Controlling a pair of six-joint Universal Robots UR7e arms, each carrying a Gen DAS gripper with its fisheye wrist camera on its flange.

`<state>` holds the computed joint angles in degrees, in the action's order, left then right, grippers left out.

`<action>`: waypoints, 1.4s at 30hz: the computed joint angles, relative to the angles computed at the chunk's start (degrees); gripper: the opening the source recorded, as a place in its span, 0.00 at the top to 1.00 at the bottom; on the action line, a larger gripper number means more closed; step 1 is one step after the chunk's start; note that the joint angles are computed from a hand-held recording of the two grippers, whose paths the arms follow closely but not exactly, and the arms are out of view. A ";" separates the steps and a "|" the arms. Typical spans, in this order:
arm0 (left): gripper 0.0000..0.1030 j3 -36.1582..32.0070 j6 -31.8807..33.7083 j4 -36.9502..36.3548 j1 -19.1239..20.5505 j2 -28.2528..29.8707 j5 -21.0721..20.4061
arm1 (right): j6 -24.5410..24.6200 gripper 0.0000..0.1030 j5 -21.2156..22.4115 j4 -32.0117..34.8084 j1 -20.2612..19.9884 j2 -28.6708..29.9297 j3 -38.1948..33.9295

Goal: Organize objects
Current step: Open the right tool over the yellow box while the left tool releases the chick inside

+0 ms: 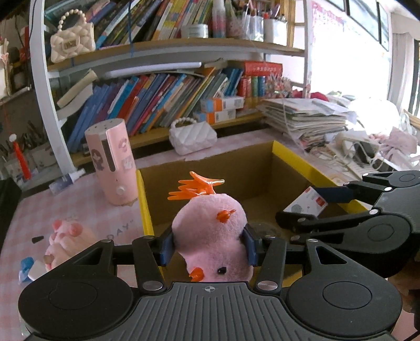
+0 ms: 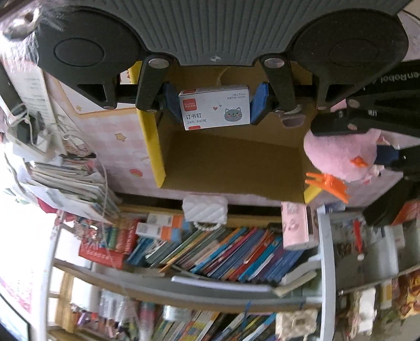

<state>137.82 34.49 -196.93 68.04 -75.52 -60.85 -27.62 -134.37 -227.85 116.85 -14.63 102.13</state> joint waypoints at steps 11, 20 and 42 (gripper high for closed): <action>0.51 -4.36 -3.88 5.28 0.99 3.03 1.94 | -3.71 0.48 4.36 7.91 -3.55 -1.31 -1.74; 0.51 -5.36 -3.58 5.17 1.34 4.37 2.63 | -5.51 0.48 6.29 15.22 -4.65 -3.14 -1.73; 0.16 -0.99 -6.36 -0.39 0.30 -0.75 -0.92 | -3.07 0.34 7.25 10.30 -3.77 -3.14 0.55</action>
<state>136.83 28.14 -197.32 68.34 -76.27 -61.77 -30.69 -127.12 -217.54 113.08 -17.77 102.69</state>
